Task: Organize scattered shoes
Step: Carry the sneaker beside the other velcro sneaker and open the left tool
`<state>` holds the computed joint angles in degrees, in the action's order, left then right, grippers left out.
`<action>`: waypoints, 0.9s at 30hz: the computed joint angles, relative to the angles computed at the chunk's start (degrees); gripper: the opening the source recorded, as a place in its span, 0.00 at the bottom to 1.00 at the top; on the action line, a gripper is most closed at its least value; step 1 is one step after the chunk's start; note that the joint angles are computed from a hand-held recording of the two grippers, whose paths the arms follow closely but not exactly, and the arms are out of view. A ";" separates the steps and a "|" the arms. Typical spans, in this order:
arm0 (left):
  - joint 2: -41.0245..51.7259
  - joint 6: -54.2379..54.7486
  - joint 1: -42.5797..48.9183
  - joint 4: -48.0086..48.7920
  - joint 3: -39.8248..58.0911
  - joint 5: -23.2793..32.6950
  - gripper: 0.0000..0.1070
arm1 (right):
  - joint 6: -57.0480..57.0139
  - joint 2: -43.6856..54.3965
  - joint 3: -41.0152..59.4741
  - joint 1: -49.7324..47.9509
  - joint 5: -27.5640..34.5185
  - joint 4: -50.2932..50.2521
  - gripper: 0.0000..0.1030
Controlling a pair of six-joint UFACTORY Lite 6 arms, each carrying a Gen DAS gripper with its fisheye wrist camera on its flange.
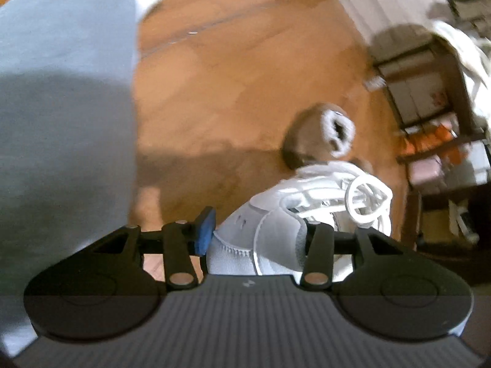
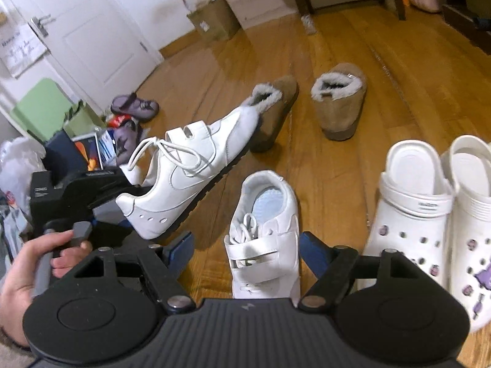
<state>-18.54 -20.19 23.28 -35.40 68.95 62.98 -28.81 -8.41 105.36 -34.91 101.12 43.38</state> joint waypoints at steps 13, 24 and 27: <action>12.51 3.91 -1.83 -3.07 12.75 11.19 0.96 | 2.74 -6.72 -17.54 17.84 -13.67 -12.52 0.83; 12.68 3.79 -6.96 2.93 14.48 11.42 0.96 | 4.18 -7.41 -26.21 26.45 -23.00 -17.71 0.83; 14.36 3.52 -10.62 6.73 17.09 12.00 0.96 | 5.59 -7.53 -28.44 29.82 -25.51 -19.49 0.83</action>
<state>-4.19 -16.67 12.66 -28.67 86.04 74.97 -23.22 -15.95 76.91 -5.09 75.61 23.89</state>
